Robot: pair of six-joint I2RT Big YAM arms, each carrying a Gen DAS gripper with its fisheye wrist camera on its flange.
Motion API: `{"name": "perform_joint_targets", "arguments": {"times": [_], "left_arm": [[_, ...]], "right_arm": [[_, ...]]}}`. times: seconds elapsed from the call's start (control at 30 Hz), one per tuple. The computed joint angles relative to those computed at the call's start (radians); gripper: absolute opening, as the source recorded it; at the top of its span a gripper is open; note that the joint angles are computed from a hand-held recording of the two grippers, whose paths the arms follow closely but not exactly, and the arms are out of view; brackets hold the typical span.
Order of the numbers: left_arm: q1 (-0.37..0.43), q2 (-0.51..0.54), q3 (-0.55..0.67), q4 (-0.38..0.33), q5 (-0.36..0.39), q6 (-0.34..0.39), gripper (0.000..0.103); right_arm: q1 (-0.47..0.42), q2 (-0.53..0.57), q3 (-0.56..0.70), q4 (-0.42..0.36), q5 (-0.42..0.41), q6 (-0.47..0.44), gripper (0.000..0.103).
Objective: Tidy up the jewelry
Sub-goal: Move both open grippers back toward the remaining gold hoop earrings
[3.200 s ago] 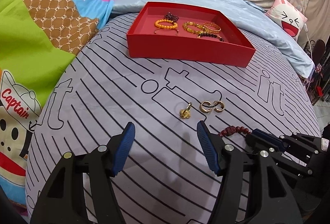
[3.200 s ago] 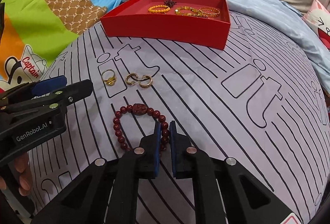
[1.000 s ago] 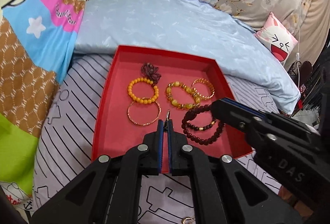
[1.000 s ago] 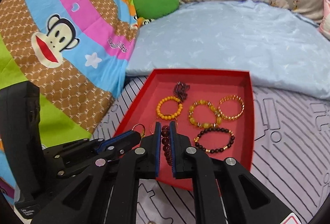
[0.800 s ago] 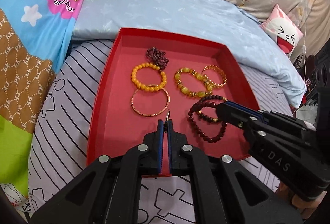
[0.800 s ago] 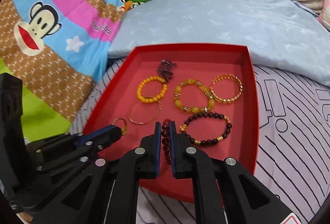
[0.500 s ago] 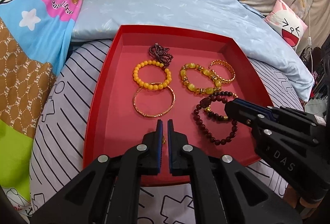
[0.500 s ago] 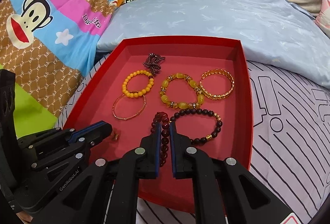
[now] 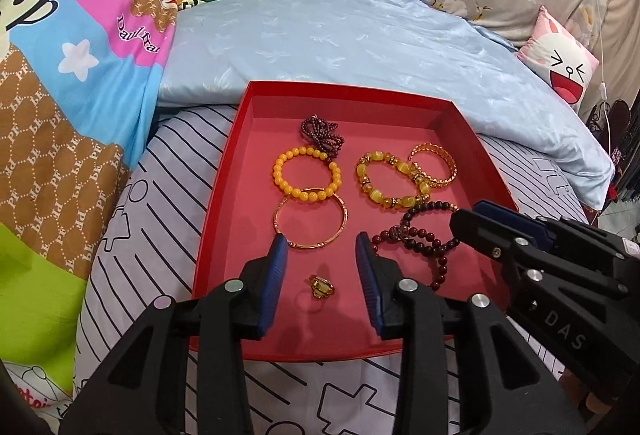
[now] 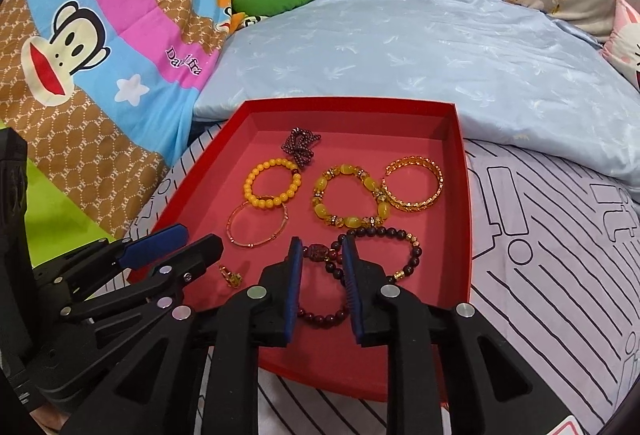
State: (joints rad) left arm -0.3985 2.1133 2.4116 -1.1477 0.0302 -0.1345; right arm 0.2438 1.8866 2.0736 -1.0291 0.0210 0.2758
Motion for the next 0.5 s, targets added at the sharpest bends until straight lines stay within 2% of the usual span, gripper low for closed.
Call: {"name": "perform_joint_targets", "arguments": {"times": [0.2,0.5], "left_arm": [[-0.009,-0.062,-0.08,0.04,-0.022,-0.002,0.034],[-0.013,-0.245,-0.329,0.131,-0.047,-0.02,0.034]], "right_arm": [[0.02,-0.067,-0.063,0.033,0.031,-0.013,0.022],[0.065,-0.228,-0.263,0.071,0.06,-0.018,0.026]]}}
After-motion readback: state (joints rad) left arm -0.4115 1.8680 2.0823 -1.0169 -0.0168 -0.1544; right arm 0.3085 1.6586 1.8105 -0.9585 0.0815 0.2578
